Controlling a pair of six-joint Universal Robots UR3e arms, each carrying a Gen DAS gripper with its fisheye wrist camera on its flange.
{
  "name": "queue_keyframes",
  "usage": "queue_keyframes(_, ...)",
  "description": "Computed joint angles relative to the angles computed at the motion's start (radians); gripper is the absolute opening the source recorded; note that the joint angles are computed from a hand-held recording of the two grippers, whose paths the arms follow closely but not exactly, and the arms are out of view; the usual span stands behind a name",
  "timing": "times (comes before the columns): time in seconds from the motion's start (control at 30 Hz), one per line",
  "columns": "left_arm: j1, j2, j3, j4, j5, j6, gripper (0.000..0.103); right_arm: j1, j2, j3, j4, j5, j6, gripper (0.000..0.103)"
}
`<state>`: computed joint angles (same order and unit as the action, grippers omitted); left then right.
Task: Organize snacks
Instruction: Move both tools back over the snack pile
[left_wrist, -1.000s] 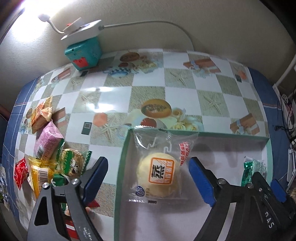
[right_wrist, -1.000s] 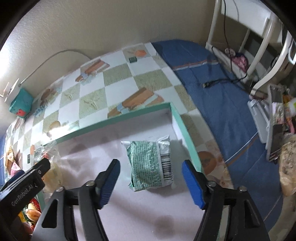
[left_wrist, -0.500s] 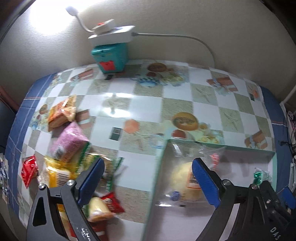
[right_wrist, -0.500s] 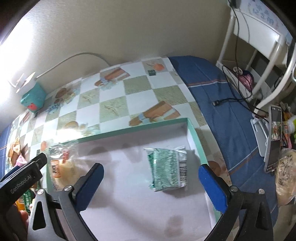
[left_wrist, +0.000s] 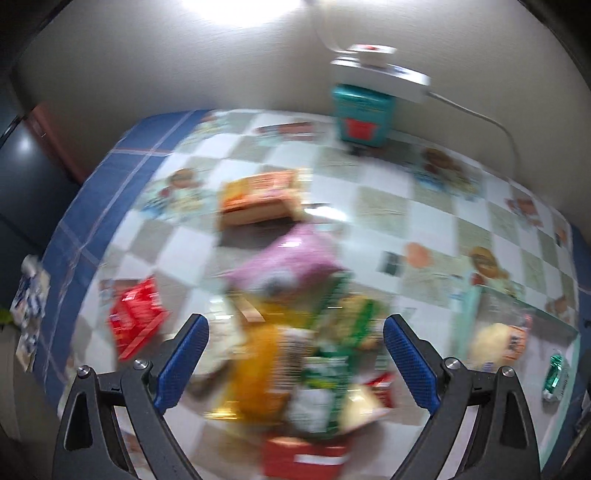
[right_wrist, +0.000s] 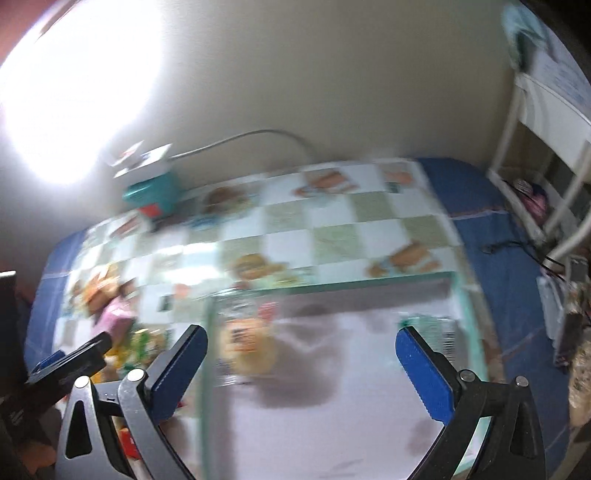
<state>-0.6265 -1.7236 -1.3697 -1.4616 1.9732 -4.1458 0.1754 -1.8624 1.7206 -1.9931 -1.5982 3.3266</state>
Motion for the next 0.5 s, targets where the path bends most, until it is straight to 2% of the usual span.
queue_keyframes(0.27,0.165,0.34,-0.293,-0.027,-0.009,0.038,0.096,0.272,0.19,-0.131,-0.039,0.017,0.07,0.103)
queue_keyframes(0.5,0.328,0.567,-0.503,-0.006,-0.086,0.137,0.096,0.401,0.337,-0.206,-0.041,0.012,0.09,0.103)
